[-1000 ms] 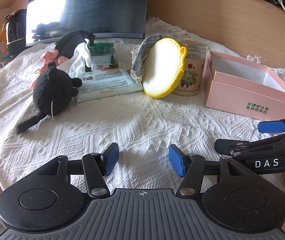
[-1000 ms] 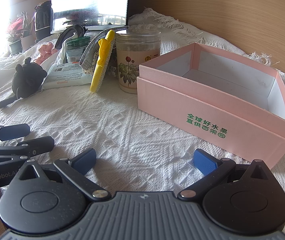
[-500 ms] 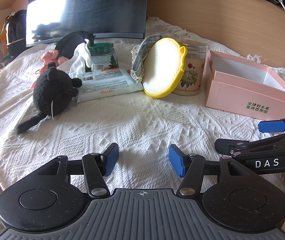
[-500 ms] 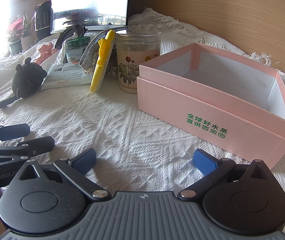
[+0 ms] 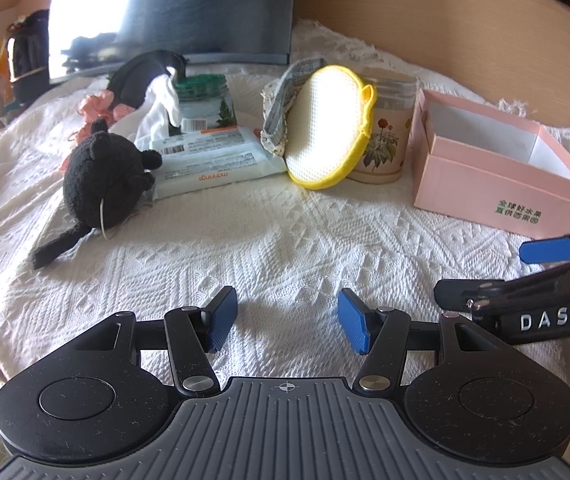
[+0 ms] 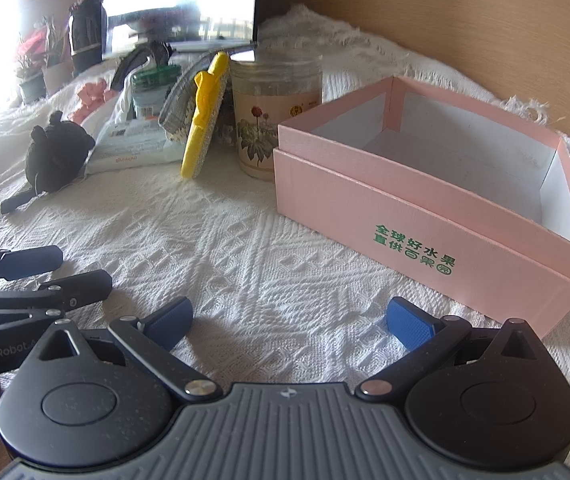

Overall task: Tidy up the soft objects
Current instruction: 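Reach the left gripper to the black plush toy and close on it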

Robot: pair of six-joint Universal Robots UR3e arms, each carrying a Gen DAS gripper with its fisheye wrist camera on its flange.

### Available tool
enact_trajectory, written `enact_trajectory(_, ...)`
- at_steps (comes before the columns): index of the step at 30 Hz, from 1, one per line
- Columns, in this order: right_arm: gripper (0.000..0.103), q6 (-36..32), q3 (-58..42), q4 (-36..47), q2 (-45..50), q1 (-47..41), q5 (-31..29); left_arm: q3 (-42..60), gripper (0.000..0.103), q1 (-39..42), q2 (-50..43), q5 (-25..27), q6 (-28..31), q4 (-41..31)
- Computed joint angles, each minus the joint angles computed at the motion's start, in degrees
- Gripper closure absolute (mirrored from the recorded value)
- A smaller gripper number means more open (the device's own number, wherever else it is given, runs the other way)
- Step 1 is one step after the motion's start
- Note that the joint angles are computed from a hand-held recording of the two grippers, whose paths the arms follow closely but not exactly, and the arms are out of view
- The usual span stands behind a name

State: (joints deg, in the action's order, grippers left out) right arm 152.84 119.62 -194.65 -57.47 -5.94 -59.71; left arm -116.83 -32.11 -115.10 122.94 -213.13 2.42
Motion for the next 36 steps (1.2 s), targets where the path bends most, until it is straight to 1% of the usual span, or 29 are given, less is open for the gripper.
enact_trajectory(1, 0.0, 0.4, -3.1, 5.1, -0.5, 1.2, -1.5, -0.3, 0.042, 1.1, 1.3, -2.0, 0.9, -1.2)
enact_trajectory(3, 0.0, -1.0, -5.2, 13.2, -3.4, 2.5, -4.1, -1.2, 0.043, 2.3, 2.8, -4.1, 2.5, -1.7)
enact_trajectory(5, 0.0, -1.4, -7.0, 16.5, -3.7, 3.2, -5.4, -2.8, 0.044, 3.7, 4.4, -6.7, 3.6, -1.0)
enact_trajectory(7, 0.0, -0.7, -5.8, 15.0, -4.1, 3.3, -5.9, -4.2, 0.045, 5.2, 6.1, -8.9, 4.0, -1.0)
enact_trajectory(9, 0.0, -0.3, -5.1, 13.7, -4.2, 3.2, -5.8, -4.2, 0.054, 6.3, 8.0, -10.4, 5.4, -3.8)
enact_trajectory(10, 0.0, -0.2, -5.1, 13.7, -4.1, 3.2, -5.8, -4.6, 0.056, 7.2, 8.8, -11.8, 6.7, -4.3)
enact_trajectory(12, 0.001, 0.3, -5.0, 12.8, -4.0, 3.4, -5.7, -7.9, 0.06, 10.5, 11.8, -17.2, 9.0, -2.4)
enact_trajectory(14, 0.006, 1.9, -5.3, 11.6, -3.8, 4.0, -5.9, -12.8, 0.06, 15.8, 16.0, -25.2, 9.9, 0.3)
enact_trajectory(16, 0.007, 3.4, -4.8, 8.0, -3.8, 5.1, -6.2, -16.5, 0.06, 20.1, 19.8, -30.0, 11.5, 2.6)
enact_trajectory(17, 0.007, 4.2, -4.3, 5.6, -3.9, 5.6, -6.2, -18.0, 0.06, 21.5, 21.6, -30.7, 12.9, 4.1)
enact_trajectory(18, 0.007, 4.8, -3.7, 3.2, -4.1, 5.9, -6.0, -19.2, 0.06, 22.4, 23.5, -30.1, 14.4, 5.3)
enact_trajectory(20, 0.007, 6.3, -3.2, -0.8, -4.4, 6.8, -5.3, -21.2, 0.06, 23.4, 27.2, -26.7, 17.0, 7.0)
enact_trajectory(22, 0.007, 8.1, -3.3, -3.9, -4.1, 8.0, -5.5, -22.0, 0.06, 25.8, 31.5, -24.3, 18.5, 5.8)
enact_trajectory(25, 0.007, 8.4, -6.3, 0.7, -4.9, 9.5, -4.5, -23.0, 0.06, 32.5, 36.7, -23.0, 19.4, 4.9)
enact_trajectory(26, 0.007, 8.6, -7.4, 2.6, -4.9, 9.9, -3.9, -23.0, 0.06, 36.1, 38.2, -24.7, 19.6, 3.7)
enact_trajectory(27, 0.007, 9.1, -8.5, 3.9, -4.8, 10.5, -3.7, -22.7, 0.061, 40.5, 40.0, -28.0, 19.6, 1.0)
enact_trajectory(29, 0.007, 10.2, -10.4, 5.3, -4.3, 12.1, -4.8, -21.5, 0.061, 49.6, 41.7, -37.3, 18.6, -4.7)
enact_trajectory(30, 0.007, 10.5, -11.0, 5.8, -4.1, 13.1, -5.8, -21.0, 0.061, 54.2, 41.7, -43.1, 18.0, -7.0)
enact_trajectory(31, 0.007, 10.4, -12.2, 7.0, -3.9, 14.2, -7.5, -20.3, 0.061, 57.7, 40.8, -48.2, 17.3, -8.7)
enact_trajectory(32, 0.007, 10.2, -12.5, 7.5, -4.0, 15.0, -8.7, -19.3, 0.061, 59.8, 39.4, -51.8, 16.8, -10.2)
enact_trajectory(33, 0.007, 10.3, -12.8, 7.4, -3.8, 15.6, -9.7, -18.2, 0.061, 60.5, 37.4, -53.6, 16.8, -11.0)
enact_trajectory(34, 0.007, 10.4, -12.7, 7.1, -3.8, 16.0, -10.5, -16.8, 0.061, 59.8, 35.2, -53.6, 17.6, -11.3)
enact_trajectory(35, 0.007, 10.4, -12.5, 7.2, -4.1, 16.2, -11.1, -15.0, 0.061, 57.9, 33.0, -51.6, 19.0, -11.8)
enact_trajectory(36, 0.007, 10.5, -12.3, 7.4, -4.3, 16.3, -11.7, -12.7, 0.061, 55.1, 30.7, -47.9, 20.4, -13.1)
